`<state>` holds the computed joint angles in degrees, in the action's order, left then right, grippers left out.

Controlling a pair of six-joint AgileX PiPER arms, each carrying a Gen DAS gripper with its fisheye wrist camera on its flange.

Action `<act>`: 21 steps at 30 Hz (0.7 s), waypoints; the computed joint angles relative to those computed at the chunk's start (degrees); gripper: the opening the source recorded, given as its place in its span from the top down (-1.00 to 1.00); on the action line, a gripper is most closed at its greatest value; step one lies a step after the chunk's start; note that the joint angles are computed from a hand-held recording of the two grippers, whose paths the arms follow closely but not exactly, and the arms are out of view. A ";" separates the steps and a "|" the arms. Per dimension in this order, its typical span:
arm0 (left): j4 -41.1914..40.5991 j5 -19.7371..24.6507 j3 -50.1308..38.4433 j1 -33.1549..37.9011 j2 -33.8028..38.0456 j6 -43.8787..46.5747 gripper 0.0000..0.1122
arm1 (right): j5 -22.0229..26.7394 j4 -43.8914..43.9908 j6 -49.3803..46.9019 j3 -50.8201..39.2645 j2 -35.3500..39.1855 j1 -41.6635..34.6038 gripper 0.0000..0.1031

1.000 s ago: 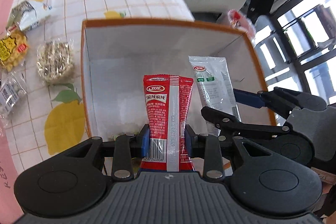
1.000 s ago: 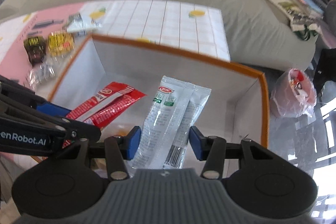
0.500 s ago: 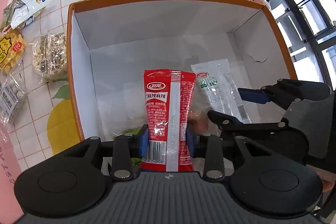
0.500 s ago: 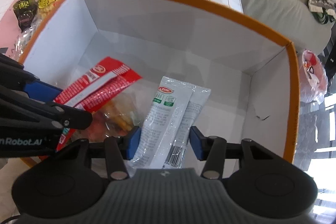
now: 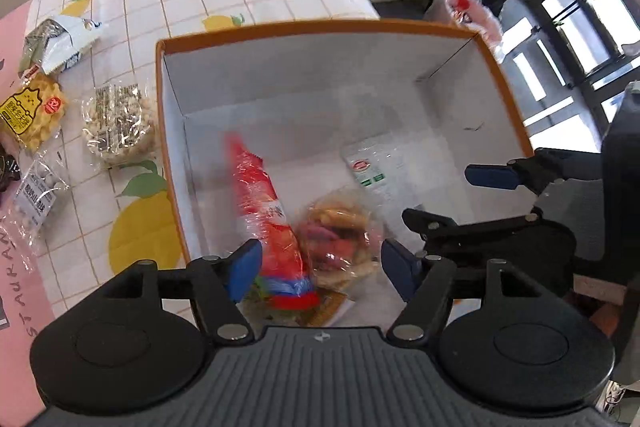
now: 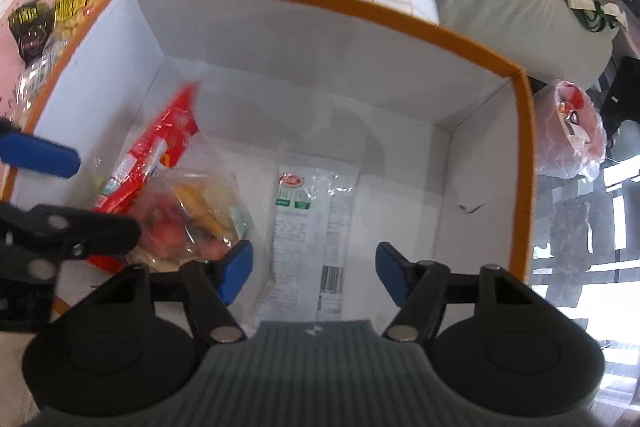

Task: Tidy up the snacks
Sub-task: 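Move both tools back over the remaining snacks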

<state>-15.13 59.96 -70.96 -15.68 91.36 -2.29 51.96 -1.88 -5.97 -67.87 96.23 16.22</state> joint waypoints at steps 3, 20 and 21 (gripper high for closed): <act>-0.45 0.15 0.60 0.57 -2.41 -0.03 -0.42 | 0.61 -2.00 3.26 0.02 -2.23 1.08 -0.30; 10.72 -9.42 11.67 2.42 -27.61 4.00 -0.42 | -1.86 -22.09 47.84 7.82 -20.59 21.69 -0.36; 9.80 -9.02 11.99 3.89 -28.95 5.85 -0.42 | -2.00 -24.12 51.39 7.94 -20.78 23.96 -0.36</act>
